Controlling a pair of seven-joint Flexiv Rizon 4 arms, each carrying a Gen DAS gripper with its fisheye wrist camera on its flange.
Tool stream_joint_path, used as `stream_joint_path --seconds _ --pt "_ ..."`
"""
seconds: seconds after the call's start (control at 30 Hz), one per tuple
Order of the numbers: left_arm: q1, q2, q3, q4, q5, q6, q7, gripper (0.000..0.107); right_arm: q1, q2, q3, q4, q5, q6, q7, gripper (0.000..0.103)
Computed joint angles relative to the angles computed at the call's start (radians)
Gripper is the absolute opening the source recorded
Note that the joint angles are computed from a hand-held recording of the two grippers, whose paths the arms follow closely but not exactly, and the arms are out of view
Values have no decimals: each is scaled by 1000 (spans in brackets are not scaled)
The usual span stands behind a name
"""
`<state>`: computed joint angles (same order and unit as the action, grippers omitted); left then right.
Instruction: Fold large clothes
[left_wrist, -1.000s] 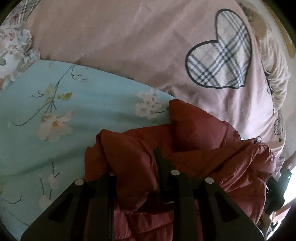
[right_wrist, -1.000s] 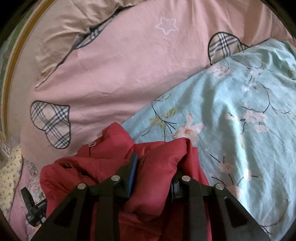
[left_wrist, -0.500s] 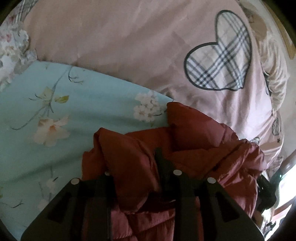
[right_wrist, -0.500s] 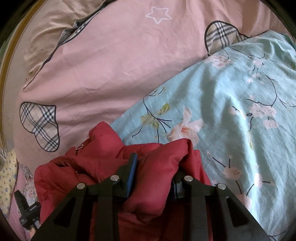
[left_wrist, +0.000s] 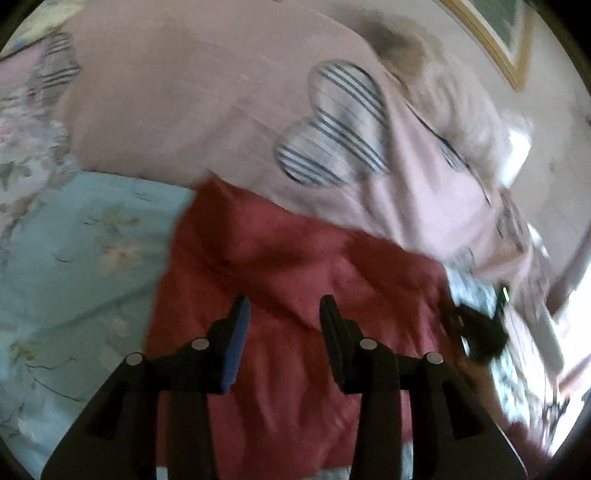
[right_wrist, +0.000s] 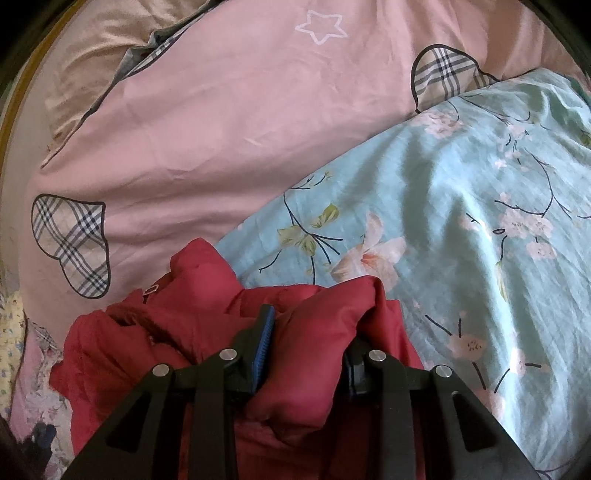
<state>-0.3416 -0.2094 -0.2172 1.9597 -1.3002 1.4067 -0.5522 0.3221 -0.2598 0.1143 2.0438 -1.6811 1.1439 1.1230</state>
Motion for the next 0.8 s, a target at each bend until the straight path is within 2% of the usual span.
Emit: stream_joint_path --seconds 0.07,0.13,0.2,0.23,0.27,0.33,0.37,0.43,0.5,0.57,0.6,0.63,0.7,0.8 --pt "-14 2 -5 19 59 -35 3 36 1 -4 0 -4 12 1 -14 32" --pt "-27 -8 3 26 174 -51 -53 36 3 -4 -1 -5 27 2 -30 32" --pt "-51 -40 46 14 429 -55 -208 38 1 2 -1 -5 40 15 -51 34" --pt "-83 -66 92 1 574 -22 -307 38 0 12 1 -3 55 23 -71 35" --pt "-103 -90 121 -13 660 -2 -362 38 2 23 3 2 61 24 -78 37" --pt "-114 -123 149 -37 746 6 -434 38 6 70 11 18 35 14 -56 44" --pt "-103 -140 145 -51 763 3 -452 38 10 90 18 25 19 -1 -49 49" --pt "-68 -168 118 -72 769 5 -479 38 40 137 49 39 39 -83 -111 60" --pt "-38 -173 89 -76 779 9 -494 38 82 158 81 41 71 -174 -199 81" --pt "-31 -181 86 -86 820 16 -528 38 113 146 94 25 76 -203 -270 83" --pt "-27 -186 84 -93 838 16 -545 38 129 114 97 0 105 -178 -366 83" --pt "-18 -190 77 -98 850 16 -556 38 142 76 97 -25 165 -147 -477 83" --pt "5 -187 54 -94 870 21 -569 36 163 18 86 -55 250 -95 -615 82" --pt "46 -180 29 -89 894 26 -593 27 195 -36 65 -72 394 -112 -753 82"
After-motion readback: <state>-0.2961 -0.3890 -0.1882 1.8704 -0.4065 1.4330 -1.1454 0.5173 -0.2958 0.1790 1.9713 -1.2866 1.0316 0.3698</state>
